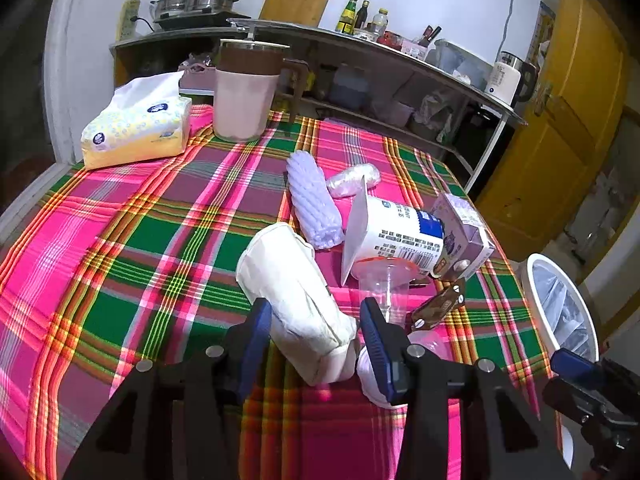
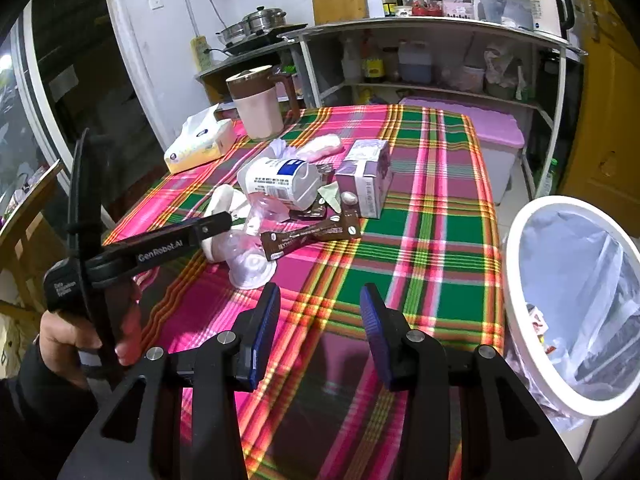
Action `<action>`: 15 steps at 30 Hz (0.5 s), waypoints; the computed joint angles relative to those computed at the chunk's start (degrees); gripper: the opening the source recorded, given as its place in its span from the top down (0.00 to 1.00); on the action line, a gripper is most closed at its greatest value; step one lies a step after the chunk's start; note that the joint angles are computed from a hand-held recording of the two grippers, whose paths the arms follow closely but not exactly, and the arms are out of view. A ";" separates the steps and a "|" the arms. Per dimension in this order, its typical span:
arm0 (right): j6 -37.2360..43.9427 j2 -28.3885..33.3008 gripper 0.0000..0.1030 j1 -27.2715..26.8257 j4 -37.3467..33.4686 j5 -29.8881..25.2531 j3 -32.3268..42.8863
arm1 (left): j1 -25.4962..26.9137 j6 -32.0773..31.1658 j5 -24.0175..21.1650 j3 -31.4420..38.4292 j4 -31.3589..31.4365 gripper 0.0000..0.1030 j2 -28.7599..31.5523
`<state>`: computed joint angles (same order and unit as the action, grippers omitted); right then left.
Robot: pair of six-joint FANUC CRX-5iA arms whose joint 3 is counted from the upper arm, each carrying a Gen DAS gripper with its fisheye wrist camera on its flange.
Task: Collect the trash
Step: 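Grasp the white tissue with the left gripper while the right gripper grasps the clear cup lid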
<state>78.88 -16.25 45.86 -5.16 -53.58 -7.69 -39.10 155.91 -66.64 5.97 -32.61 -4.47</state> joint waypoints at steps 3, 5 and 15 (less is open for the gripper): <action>0.52 0.98 0.59 0.35 -0.40 0.15 0.80 | 0.14 -0.38 0.60 -1.00 0.26 0.62 -0.88; 1.04 1.56 0.59 0.74 -0.66 0.26 1.36 | 0.05 -0.39 0.42 -1.38 0.13 0.65 -1.41; 2.94 5.42 0.59 3.76 -1.27 0.47 4.31 | -1.85 2.11 -1.49 -4.57 -1.88 0.71 -5.87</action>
<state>81.81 -10.83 49.62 -6.43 -53.11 -3.38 -40.94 158.02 -68.14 1.40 -34.48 -10.34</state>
